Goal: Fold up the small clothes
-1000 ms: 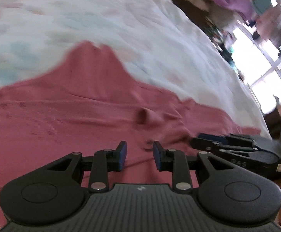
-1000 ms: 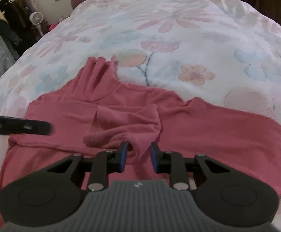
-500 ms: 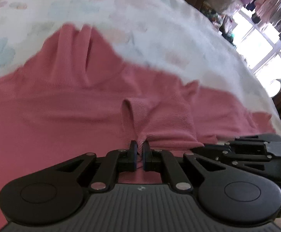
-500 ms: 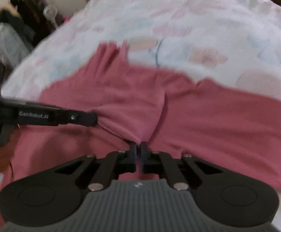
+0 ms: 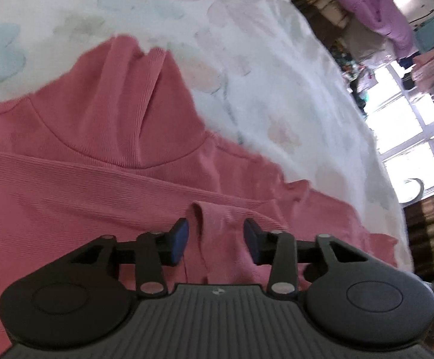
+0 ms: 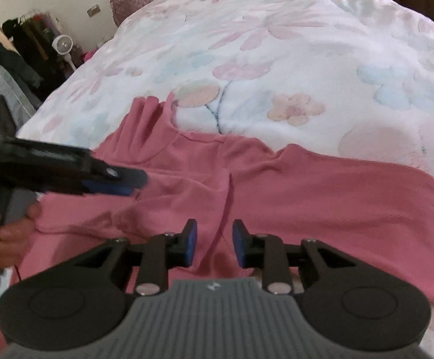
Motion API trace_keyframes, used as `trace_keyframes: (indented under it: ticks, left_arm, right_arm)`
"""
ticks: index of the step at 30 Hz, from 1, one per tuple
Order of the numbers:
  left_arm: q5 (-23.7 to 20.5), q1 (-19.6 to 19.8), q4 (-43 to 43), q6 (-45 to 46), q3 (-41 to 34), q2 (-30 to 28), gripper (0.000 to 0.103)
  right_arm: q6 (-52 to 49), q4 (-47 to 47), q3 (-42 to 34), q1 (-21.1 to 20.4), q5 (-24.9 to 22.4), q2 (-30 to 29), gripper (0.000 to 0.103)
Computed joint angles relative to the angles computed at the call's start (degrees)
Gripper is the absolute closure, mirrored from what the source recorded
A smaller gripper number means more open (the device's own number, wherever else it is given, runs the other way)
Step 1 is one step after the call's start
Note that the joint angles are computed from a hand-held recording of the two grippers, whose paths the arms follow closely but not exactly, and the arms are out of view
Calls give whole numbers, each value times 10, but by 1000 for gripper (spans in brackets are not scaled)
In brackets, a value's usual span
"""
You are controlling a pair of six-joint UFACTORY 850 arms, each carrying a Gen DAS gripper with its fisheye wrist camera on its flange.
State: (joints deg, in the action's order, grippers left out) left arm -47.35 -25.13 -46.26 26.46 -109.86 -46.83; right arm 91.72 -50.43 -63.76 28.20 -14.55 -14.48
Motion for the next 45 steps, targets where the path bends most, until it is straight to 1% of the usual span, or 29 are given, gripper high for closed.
trace_keyframes:
  ticks: [1, 2, 3, 4, 5, 7, 8, 10, 11, 13, 14, 15, 16, 17, 18, 19, 21, 23, 26, 29, 31, 32, 34, 36, 38, 39, 41, 43, 45]
  left_arm:
    - [12, -2, -1, -2, 4, 0, 72]
    - [13, -1, -17, 7, 8, -1, 79]
    - [7, 1, -38, 21, 12, 0, 103]
    - [-1, 3, -55, 37, 16, 3, 103]
    - [2, 5, -73, 63, 28, 13, 103]
    - [-17, 14, -90, 88, 27, 17, 103]
    - [-16, 15, -78, 83, 24, 17, 103]
    - [6, 13, -22, 50, 12, 11, 103]
    - [1, 11, 10, 19, -4, -1, 103]
    - [-25, 8, 64, -22, -33, -21, 102]
    - [-18, 2, 95, -34, -30, -17, 101]
    - [-3, -2, 111, -35, -17, -7, 97]
    - [15, -5, 115, -33, -2, 4, 87]
    - [27, -5, 113, -34, 12, 16, 82]
    - [33, -4, 103, -32, 22, 24, 74]
    - [42, -2, 84, -20, 37, 36, 70]
    - [49, 5, 58, 6, 60, 56, 70]
    - [51, 10, 50, 23, 76, 76, 69]
    - [68, 17, 53, 42, 109, 112, 67]
    - [75, 25, 58, 28, 138, 138, 63]
    - [72, 27, 73, 2, 148, 146, 63]
    - [76, 28, 81, -1, 157, 153, 63]
    - [89, 26, 110, -22, 170, 164, 63]
    - [94, 28, 122, -40, 183, 175, 63]
    - [97, 30, 133, -61, 196, 185, 63]
    - [100, 31, 145, -69, 205, 192, 63]
    - [110, 30, 167, -88, 218, 204, 63]
    - [118, 33, 176, -99, 230, 217, 63]
    - [123, 38, 188, -114, 239, 227, 63]
  right_arm:
    - [5, -7, -2, 0, 9, -3, 85]
    - [2, -6, -3, 1, 14, -6, 87]
    - [-5, -2, -6, 3, 15, -11, 87]
    - [-7, 0, -8, 5, 13, -14, 87]
    - [-5, -1, -8, 6, 14, -17, 87]
    - [1, -2, -5, 6, 21, -18, 87]
    - [-7, 5, -3, 5, 24, -18, 87]
    - [-40, 32, -4, 5, 25, -22, 87]
    - [-57, 47, -6, 4, 25, -25, 87]
    - [-67, 61, -6, 4, 27, -27, 86]
    - [-70, 66, -6, 5, 26, -28, 86]
    - [-75, 71, -7, 7, 21, -28, 86]
    - [-70, 67, -6, 8, 16, -26, 86]
    - [-58, 54, -3, 10, 13, -22, 86]
    - [-39, 35, 0, 11, 8, -15, 84]
    - [-7, 5, 7, 13, -3, -4, 82]
    - [61, -48, 29, 15, -25, 25, 73]
    - [139, -94, 71, 17, -54, 71, 67]
    - [243, -122, 147, 19, -125, 156, 66]
    - [291, -84, 221, 19, -235, 253, 66]
    - [331, -57, 274, 9, -295, 324, 66]
    - [350, -38, 297, 0, -314, 357, 63]
    - [385, -15, 346, -27, -325, 427, 63]
    - [386, 8, 381, -52, -349, 474, 61]
    - [390, 7, 407, -74, -349, 499, 61]
    - [401, 1, 420, -88, -331, 510, 61]
    - [435, -18, 448, -123, -269, 529, 62]
    - [463, -43, 457, -147, -234, 523, 74]
    - [453, -44, 450, -165, -223, 505, 100]
